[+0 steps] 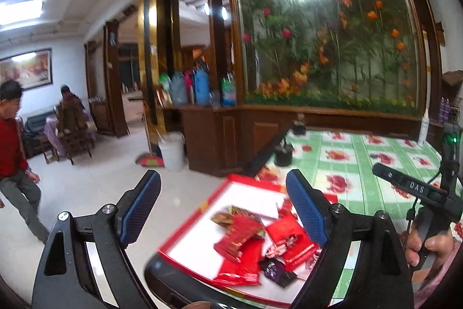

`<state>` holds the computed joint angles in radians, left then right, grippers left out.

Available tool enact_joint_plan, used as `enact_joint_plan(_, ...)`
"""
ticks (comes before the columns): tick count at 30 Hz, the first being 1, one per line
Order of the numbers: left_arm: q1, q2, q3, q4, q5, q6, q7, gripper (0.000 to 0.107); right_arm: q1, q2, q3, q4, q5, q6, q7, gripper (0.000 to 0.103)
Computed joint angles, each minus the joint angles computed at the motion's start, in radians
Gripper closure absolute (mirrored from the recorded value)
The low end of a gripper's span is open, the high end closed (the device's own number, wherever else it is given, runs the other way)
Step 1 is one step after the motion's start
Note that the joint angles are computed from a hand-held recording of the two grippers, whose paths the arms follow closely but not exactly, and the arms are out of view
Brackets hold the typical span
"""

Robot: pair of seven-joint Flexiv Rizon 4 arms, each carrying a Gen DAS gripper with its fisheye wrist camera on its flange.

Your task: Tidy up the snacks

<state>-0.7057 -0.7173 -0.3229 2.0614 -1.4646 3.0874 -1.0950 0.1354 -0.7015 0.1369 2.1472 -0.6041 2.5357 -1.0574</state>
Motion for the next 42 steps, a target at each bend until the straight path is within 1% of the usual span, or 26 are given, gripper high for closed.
enact_joint_plan(1,-0.01,-0.001,0.007,0.004,0.002,0.025,-0.001,0.015,0.023,0.008,-0.004,0.019,0.057,0.033,-0.043,0.027)
enact_joint_plan(2,-0.021,-0.002,0.014,0.01,0.01,0.054,-0.001,0.006,0.04,0.014,-0.007,0.034,0.099,0.061,-0.076,0.027)
enact_joint_plan(3,-0.028,-0.001,0.02,0.016,0.028,0.074,-0.005,0.004,0.067,0.024,-0.01,0.064,0.168,0.12,-0.137,0.024)
enact_joint_plan(4,-0.031,-0.001,0.024,0.026,0.05,0.088,-0.016,0.004,0.08,0.032,-0.01,0.083,0.201,0.155,-0.168,0.02)
enact_joint_plan(5,-0.033,0.001,0.026,0.033,0.073,0.099,-0.025,0.004,0.1,0.038,-0.006,0.119,0.253,0.228,-0.22,0.017)
enact_joint_plan(7,-0.032,0.003,0.025,0.044,0.113,0.11,-0.042,0.004,0.122,0.042,0.003,0.178,0.3,0.34,-0.283,0.01)
enact_joint_plan(8,-0.029,0.003,0.022,0.045,0.127,0.11,-0.044,0.004,0.129,0.043,0.007,0.201,0.306,0.384,-0.302,0.008)
enact_joint_plan(10,-0.024,0.003,0.013,0.043,0.144,0.099,-0.037,0.004,0.143,0.039,0.011,0.244,0.316,0.462,-0.336,0.001)
enact_joint_plan(11,-0.02,0.004,0.008,0.043,0.147,0.088,-0.031,0.004,0.157,0.048,0.012,0.268,0.329,0.478,-0.351,0.0)
enact_joint_plan(14,-0.017,0.004,-0.005,0.034,0.133,0.057,-0.008,0.004,0.155,0.076,0.007,0.322,0.286,0.471,-0.35,0.0)
enact_joint_plan(17,-0.019,0.005,-0.017,0.028,0.099,0.031,0.004,0.004,0.164,0.087,0.013,0.345,0.294,0.474,-0.367,0.0)
enact_joint_plan(20,-0.025,0.011,-0.024,0.029,0.057,0.007,-0.003,0.004,0.167,0.097,0.019,0.359,0.291,0.462,-0.363,0.0)
enact_joint_plan(22,-0.04,0.004,-0.028,0.025,0.014,0.017,-0.009,0.004,0.177,0.106,0.021,0.363,0.299,0.441,-0.368,0.0)
enact_joint_plan(25,-0.045,0.002,-0.029,0.03,-0.031,0.014,-0.034,0.004,0.177,0.103,0.023,0.371,0.29,0.436,-0.383,0.0)
enact_joint_plan(30,-0.036,0.009,-0.041,0.029,-0.093,-0.047,-0.033,0.004,0.197,0.103,0.032,0.383,0.297,0.424,-0.417,0.0)
enact_joint_plan(35,-0.037,0.005,-0.041,0.02,-0.117,-0.089,-0.007,0.004,0.222,0.098,0.035,0.382,0.315,0.405,-0.462,0.0)
enact_joint_plan(42,-0.038,0.009,-0.039,0.011,-0.128,-0.119,0.009,0.004,0.219,0.089,0.04,0.375,0.305,0.375,-0.47,0.0)
